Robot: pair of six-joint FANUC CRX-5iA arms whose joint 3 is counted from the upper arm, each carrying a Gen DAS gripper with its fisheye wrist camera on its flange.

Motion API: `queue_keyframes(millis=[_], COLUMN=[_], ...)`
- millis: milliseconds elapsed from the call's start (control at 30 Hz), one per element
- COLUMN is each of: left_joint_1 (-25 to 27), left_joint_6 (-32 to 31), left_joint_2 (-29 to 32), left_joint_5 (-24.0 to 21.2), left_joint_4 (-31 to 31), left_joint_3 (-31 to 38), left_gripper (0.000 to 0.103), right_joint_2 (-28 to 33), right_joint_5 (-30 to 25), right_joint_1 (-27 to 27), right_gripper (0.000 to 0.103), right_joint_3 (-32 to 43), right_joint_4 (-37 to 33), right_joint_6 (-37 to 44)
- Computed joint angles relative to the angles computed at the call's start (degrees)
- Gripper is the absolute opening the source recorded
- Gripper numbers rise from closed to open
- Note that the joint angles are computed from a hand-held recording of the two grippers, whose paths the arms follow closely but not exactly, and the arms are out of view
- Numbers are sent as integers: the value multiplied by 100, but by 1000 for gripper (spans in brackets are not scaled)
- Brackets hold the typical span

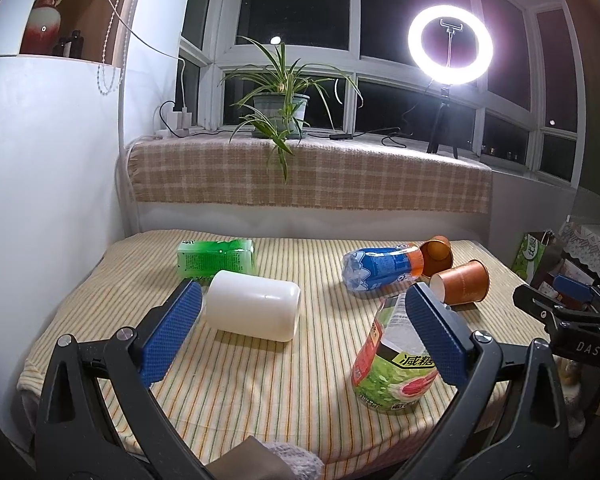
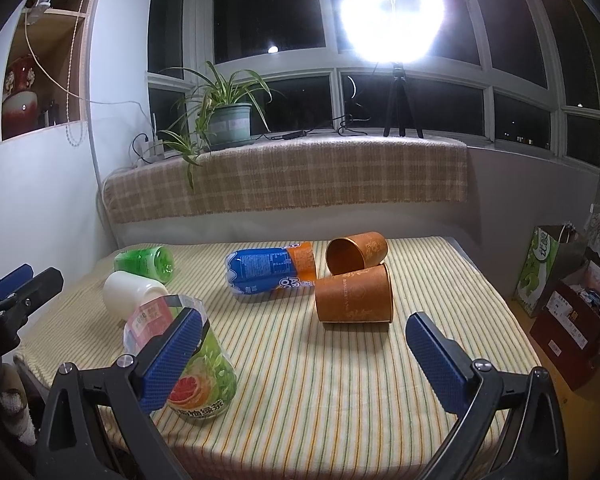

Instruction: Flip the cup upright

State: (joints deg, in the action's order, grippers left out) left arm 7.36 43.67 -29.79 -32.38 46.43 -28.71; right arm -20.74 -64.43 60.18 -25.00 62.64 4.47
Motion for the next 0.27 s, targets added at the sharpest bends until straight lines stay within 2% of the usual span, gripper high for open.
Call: queue_keyframes(millis=[267], left_joint_1=[20], left_joint_6=[-118], left_joint_2=[-9], left_joint_5=[125], left_joint_4=[82], left_joint_3=[-66], left_gripper=[103], right_joint_2=[11], right_joint_5=[17], right_joint_1=[9], right_gripper=[103], right_joint_3=[7], right_joint_4=[-79], right_joint_6=[34])
